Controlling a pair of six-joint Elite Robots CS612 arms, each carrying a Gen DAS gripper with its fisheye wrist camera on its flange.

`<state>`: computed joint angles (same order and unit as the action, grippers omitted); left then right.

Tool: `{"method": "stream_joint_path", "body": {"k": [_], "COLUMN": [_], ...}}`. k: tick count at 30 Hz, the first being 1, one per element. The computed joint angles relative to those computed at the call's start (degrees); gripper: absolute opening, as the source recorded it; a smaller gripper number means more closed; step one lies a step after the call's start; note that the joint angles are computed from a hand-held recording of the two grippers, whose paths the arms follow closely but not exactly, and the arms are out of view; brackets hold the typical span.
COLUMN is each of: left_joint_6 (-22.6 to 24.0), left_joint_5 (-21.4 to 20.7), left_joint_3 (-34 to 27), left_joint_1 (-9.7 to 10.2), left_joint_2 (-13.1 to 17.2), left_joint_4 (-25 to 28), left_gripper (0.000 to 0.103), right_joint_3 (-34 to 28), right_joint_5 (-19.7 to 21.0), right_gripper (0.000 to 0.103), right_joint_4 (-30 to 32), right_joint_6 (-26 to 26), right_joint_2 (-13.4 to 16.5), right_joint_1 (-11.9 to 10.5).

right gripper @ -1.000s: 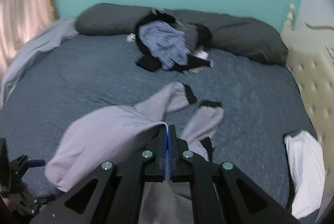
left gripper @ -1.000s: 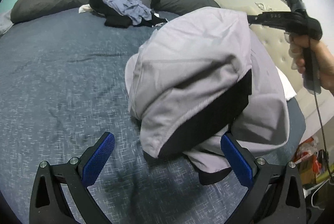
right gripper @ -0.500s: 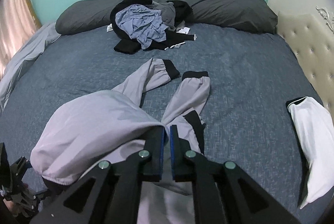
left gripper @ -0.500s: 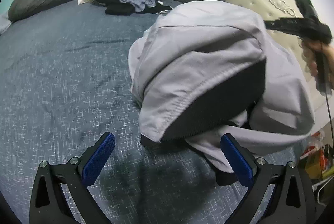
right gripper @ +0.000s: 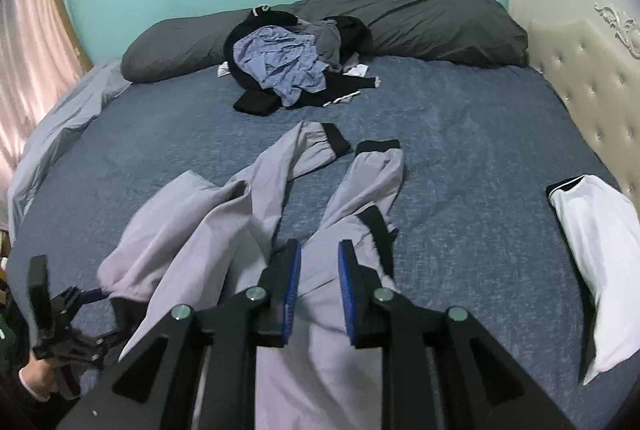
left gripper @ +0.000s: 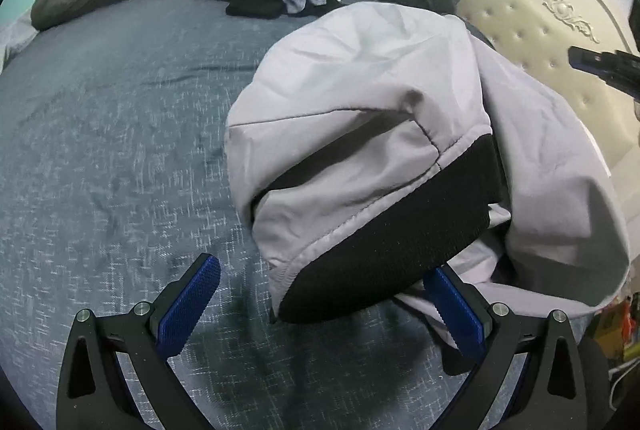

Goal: Fold clothes
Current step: 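Raise the lavender-grey jacket by its hem with the right gripper, shaking it out, then lower the jacket onto the bed with the right gripper, spreading the sleeves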

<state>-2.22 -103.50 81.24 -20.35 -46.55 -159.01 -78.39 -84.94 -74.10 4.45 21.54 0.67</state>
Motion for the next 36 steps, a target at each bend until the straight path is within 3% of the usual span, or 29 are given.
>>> {"method": "stream_joint_path", "body": {"k": [8, 13, 21, 25, 32, 36], "left_joint_6": [-1.8, -2.3, -2.3, -2.7, -4.1, -4.9], "left_joint_5": [0.6, 0.2, 1.1, 1.2, 1.0, 0.8], "left_joint_3": [0.0, 0.3, -0.9, -2.2, -3.6, -4.4], "left_joint_1": [0.44, 0.69, 0.50, 0.78, 1.14, 1.46], "left_joint_2": [0.2, -0.1, 0.2, 0.9, 1.7, 2.1], "left_joint_4": [-0.3, -1.3, -1.2, -0.9, -0.8, -0.8], "left_gripper": [0.103, 0.103, 0.103, 0.103, 0.103, 0.103], "right_joint_3": [0.4, 1.7, 5.3, 6.6, 7.4, 8.3], "right_joint_5": [2.6, 8.5, 15.4, 16.3, 11.5, 10.0], "right_gripper": [0.019, 0.019, 0.030, 0.031, 0.031, 0.031], "right_joint_4": [2.0, 2.9, 1.4, 0.8, 4.2, 4.2], "right_joint_6": [-6.3, -9.3, -8.1, -6.7, -15.7, -17.3], "right_joint_2": [-0.2, -0.1, -1.0, -1.1, -1.1, -1.2], "right_joint_1": [1.9, 2.9, 4.3, 4.6, 6.6, 7.3]}}
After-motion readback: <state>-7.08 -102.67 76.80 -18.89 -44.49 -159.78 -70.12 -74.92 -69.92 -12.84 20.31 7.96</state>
